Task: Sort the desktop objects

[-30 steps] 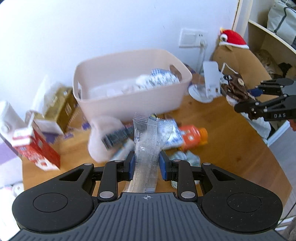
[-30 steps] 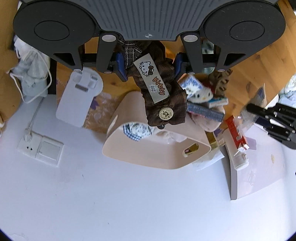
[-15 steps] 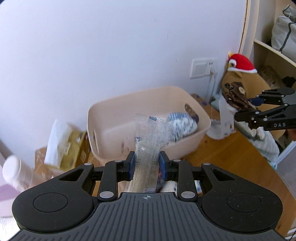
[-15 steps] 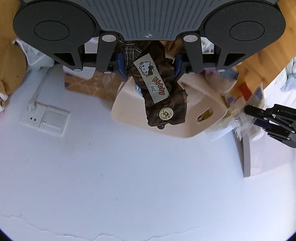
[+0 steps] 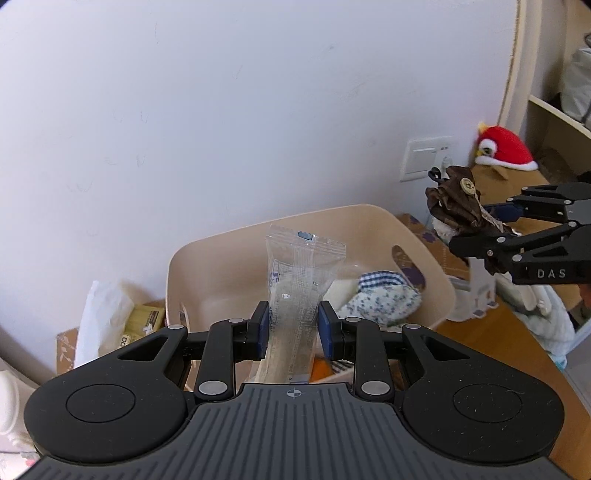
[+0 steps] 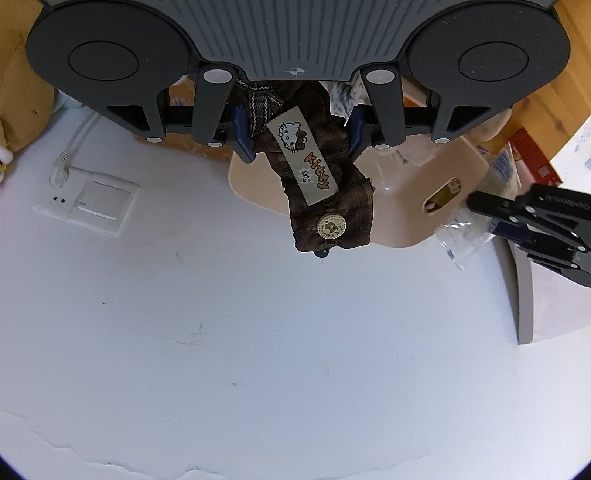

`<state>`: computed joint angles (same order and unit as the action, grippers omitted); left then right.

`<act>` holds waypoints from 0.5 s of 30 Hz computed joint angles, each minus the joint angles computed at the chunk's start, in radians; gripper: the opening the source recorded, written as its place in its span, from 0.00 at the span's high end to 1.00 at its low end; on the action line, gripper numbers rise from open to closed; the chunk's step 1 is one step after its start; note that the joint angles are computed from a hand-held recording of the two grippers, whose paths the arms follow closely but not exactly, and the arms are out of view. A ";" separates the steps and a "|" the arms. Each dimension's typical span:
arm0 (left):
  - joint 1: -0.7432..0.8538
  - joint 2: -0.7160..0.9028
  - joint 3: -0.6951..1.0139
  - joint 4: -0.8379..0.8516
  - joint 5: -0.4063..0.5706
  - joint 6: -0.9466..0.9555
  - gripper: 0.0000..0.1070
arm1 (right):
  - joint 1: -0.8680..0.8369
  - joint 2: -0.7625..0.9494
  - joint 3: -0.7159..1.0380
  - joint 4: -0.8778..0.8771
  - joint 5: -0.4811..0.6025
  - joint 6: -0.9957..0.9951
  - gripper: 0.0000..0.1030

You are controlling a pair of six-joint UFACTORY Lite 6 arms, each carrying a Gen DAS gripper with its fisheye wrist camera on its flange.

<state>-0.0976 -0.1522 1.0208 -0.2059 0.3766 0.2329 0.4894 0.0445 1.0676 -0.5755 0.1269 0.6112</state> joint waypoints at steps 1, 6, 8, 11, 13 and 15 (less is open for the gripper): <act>0.003 0.027 0.009 -0.012 -0.013 0.006 0.74 | 0.007 0.027 0.020 -0.070 0.000 0.071 0.54; 0.018 0.156 0.058 -0.028 -0.045 0.009 0.74 | 0.034 0.177 0.127 -0.247 0.002 0.238 0.54; 0.028 0.196 0.070 -0.037 -0.057 0.013 0.75 | 0.038 0.237 0.173 -0.226 0.004 0.223 0.54; 0.045 0.255 0.100 -0.071 -0.066 0.026 0.75 | 0.048 0.322 0.241 -0.153 0.011 0.159 0.54; 0.053 0.296 0.123 -0.096 -0.067 0.040 0.75 | 0.056 0.374 0.281 -0.102 0.022 0.108 0.54; 0.057 0.326 0.134 -0.109 -0.073 0.045 0.75 | 0.066 0.424 0.328 -0.049 0.042 0.056 0.54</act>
